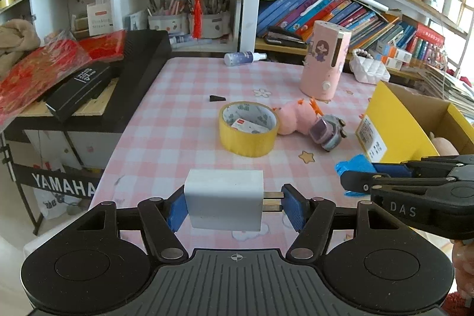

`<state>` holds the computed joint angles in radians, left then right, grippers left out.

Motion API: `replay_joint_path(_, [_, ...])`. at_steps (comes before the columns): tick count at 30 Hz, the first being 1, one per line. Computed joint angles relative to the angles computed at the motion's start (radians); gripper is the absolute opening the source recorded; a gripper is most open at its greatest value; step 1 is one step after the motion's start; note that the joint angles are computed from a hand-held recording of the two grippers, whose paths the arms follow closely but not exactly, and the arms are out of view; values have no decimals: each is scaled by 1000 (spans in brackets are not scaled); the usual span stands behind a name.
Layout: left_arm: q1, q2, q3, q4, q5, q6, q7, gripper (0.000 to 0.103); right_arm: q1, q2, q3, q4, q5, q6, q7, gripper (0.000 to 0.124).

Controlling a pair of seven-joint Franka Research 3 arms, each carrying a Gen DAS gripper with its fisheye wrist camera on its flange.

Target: Organize objects

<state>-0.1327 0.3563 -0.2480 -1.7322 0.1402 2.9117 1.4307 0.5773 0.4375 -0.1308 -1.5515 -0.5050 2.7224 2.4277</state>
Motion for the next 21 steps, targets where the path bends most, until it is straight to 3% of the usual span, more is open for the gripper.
replay_joint_path(10, [67, -148, -65, -213, -123, 61, 110, 66, 43, -110, 17, -144, -105, -24, 156, 26])
replay_joint_path(16, [88, -244, -106, -332, -323, 67, 300, 66, 40, -192, 67, -252, -199, -47, 296, 26])
replay_joint_path(21, [53, -310, -95, -407, -479, 65, 457, 66, 23, -261, 122, -341, -272, -80, 427, 26])
